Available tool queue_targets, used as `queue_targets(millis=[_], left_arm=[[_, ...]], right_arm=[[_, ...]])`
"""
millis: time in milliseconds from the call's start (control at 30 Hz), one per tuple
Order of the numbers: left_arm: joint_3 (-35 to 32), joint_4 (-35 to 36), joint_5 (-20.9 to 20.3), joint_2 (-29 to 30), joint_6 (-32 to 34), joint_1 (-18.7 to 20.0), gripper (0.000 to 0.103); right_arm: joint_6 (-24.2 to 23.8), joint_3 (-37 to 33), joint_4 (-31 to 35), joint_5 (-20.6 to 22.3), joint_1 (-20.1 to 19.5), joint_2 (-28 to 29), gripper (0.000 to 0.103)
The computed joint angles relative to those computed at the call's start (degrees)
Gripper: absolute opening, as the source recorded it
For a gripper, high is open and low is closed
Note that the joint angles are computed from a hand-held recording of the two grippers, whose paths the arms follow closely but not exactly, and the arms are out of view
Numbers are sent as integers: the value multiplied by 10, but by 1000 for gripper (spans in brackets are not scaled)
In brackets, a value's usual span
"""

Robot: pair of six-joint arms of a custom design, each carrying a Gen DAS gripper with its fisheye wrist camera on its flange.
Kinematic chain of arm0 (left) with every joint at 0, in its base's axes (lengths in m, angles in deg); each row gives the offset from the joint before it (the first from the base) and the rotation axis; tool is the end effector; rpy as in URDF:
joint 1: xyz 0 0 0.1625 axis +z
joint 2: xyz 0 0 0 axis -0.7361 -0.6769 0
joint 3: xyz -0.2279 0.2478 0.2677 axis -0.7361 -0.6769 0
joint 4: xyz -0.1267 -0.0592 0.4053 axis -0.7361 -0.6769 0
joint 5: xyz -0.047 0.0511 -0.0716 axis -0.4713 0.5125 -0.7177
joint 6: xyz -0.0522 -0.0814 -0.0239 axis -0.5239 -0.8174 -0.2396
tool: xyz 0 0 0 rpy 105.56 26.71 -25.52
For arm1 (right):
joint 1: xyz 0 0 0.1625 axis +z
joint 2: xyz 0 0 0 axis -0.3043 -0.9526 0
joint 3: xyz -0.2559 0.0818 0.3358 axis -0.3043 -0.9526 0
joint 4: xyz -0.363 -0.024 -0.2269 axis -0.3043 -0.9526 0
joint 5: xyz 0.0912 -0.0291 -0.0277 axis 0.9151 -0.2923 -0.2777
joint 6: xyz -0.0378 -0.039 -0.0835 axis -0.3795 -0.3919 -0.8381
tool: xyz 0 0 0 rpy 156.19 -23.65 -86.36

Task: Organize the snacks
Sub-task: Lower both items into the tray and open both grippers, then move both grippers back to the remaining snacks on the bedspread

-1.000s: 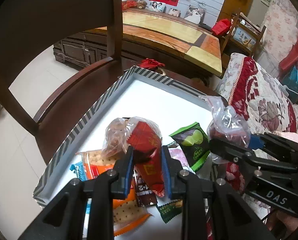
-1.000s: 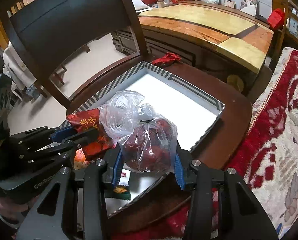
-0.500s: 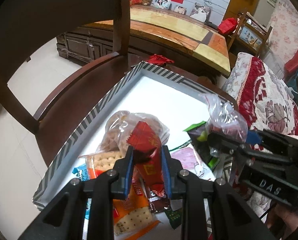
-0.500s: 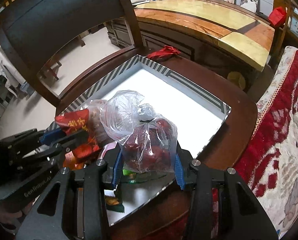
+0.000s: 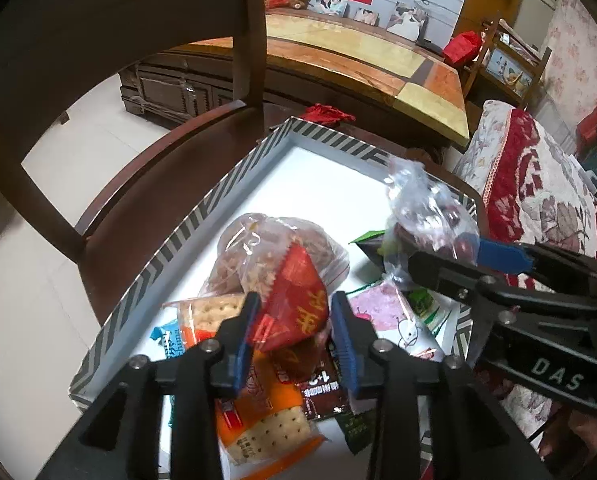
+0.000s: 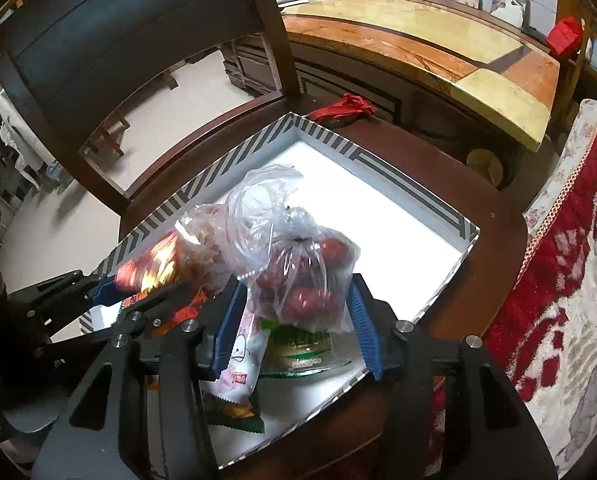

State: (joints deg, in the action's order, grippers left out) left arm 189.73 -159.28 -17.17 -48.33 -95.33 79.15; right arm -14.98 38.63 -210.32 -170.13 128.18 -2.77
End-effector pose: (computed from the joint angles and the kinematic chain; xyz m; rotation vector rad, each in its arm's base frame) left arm -0.1462 -0.3405 0.1487 -0.1630 2.2588 -0.8452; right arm 0.2717 -0.4416 0.0547 1.0814 -2.5665 0.2301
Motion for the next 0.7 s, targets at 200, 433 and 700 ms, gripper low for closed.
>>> queue_targets(millis=[200,433,700], left_arm=[[-1,29,8,-1,-24,-18,67],[-11,82,16,-3,-58,-44,75],[-23,105,17,18,-76,-78,79]], right_arm=[[3,10,0,6,-3,-15,52],[4,35,-12,16,-12,-46,52],[0,97,-65,38,-26,-119,52]])
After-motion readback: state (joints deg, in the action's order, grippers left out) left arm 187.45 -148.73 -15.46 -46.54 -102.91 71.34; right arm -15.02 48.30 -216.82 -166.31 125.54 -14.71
